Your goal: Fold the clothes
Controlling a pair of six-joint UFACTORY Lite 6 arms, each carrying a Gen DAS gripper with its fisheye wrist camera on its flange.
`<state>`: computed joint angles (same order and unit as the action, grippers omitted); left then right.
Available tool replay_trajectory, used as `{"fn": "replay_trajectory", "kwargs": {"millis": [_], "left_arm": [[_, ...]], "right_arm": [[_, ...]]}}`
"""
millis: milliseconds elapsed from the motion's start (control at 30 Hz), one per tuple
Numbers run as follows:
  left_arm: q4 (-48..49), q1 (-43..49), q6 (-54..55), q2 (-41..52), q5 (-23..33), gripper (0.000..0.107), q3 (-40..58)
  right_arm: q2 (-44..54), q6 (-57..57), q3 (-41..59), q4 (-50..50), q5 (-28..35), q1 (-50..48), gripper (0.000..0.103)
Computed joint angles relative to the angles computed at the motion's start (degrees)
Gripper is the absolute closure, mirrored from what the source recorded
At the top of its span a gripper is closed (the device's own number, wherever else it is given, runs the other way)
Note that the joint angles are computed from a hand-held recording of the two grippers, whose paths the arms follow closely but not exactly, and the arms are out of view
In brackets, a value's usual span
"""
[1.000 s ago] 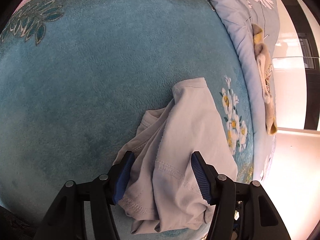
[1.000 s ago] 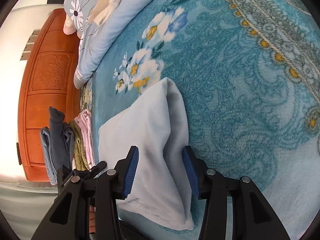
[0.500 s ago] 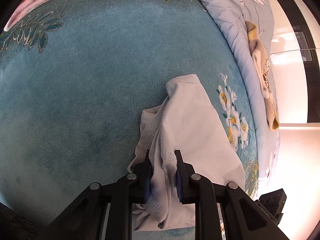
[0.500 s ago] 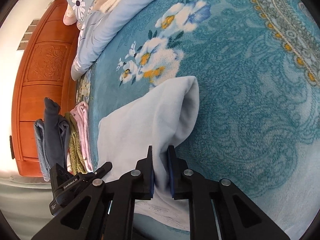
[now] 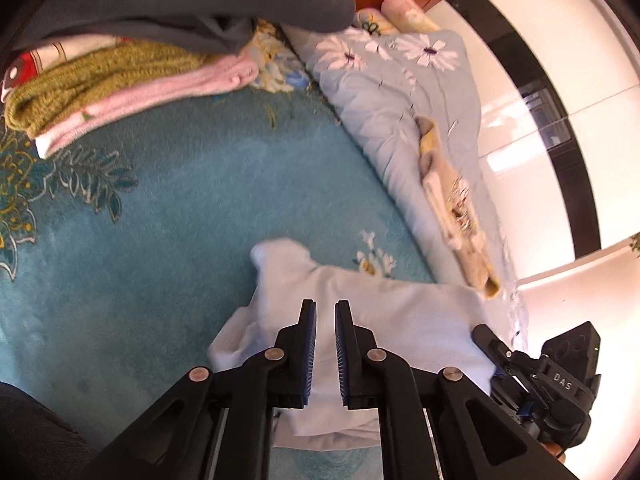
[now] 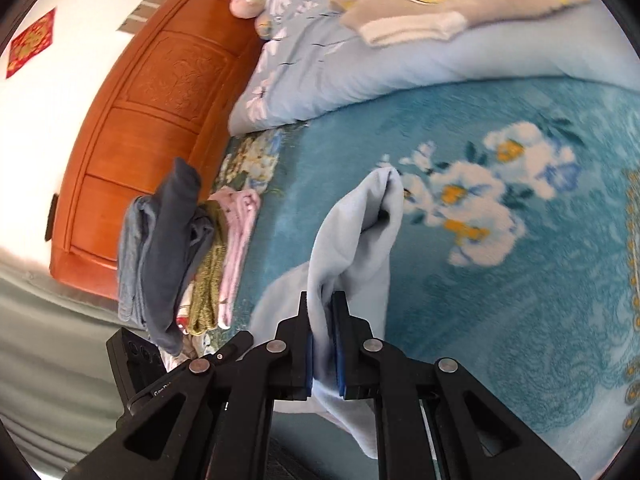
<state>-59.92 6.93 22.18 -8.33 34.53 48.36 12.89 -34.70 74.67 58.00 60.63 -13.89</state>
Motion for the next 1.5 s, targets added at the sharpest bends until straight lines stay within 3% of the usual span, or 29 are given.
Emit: {"fn": "replay_trajectory", "kwargs": {"millis": [167, 333, 567, 667, 733, 800, 833, 867, 1000, 1200, 1333, 1500], "left_arm": [[3.51, 7.09, -3.14, -2.68, 3.86, 0.097, 6.50], [3.38, 12.91, -0.78, -3.54, 7.86, 0.097, 2.86], [1.93, 9.92, -0.67, 4.29, 6.50, 0.089, -3.21], [-1.60, 7.93, 0.59, 10.85, 7.50, 0.064, -2.14], [-5.27, 6.54, 4.06, 13.61, 7.56, 0.049, -1.70], [-3.82, 4.25, 3.21, 15.76, 6.13, 0.036, -0.04], [-3.62, 3.47, 3.57, 16.79, 5.78, 0.035, 0.69], [-2.91, 3.01, 3.17, 18.00, 6.07, 0.031, 1.66], [-0.41, 1.70, 1.99, 24.29, 10.40, 0.015, 6.14], [10.77, -2.71, -5.72, 28.25, 9.14, 0.012, 13.10], [16.24, -4.83, -9.34, 29.45, 6.48, 0.012, 16.02], [11.32, -4.77, -3.06, 28.35, 5.55, 0.012, 12.64]], "right_arm": [[5.22, 2.24, 17.69, 1.29, 4.50, 7.17, 0.100], [9.90, 5.59, 27.71, -3.58, 4.24, 11.41, 0.100], [4.91, 4.65, 10.01, -7.67, 0.75, 5.83, 0.100], [3.51, 3.66, 2.31, -7.70, -0.32, 0.04, 0.099], [3.74, 3.10, -1.67, -7.35, -0.76, -4.22, 0.089], [4.70, 0.94, -5.23, -5.41, 0.06, -8.77, 0.059], [5.36, -0.40, -6.62, -4.46, 0.44, -10.68, 0.054], [6.19, -1.67, -7.81, -3.62, 0.85, -12.60, 0.049], [7.73, -6.34, -10.20, -3.53, 0.42, -16.21, 0.049], [8.00, -10.17, -11.55, -8.23, -4.00, -16.34, 0.049], [10.82, -11.49, -11.03, -8.30, -2.55, -17.29, 0.049], [11.93, -14.08, -11.48, -5.61, -2.59, -17.63, 0.049]]}}
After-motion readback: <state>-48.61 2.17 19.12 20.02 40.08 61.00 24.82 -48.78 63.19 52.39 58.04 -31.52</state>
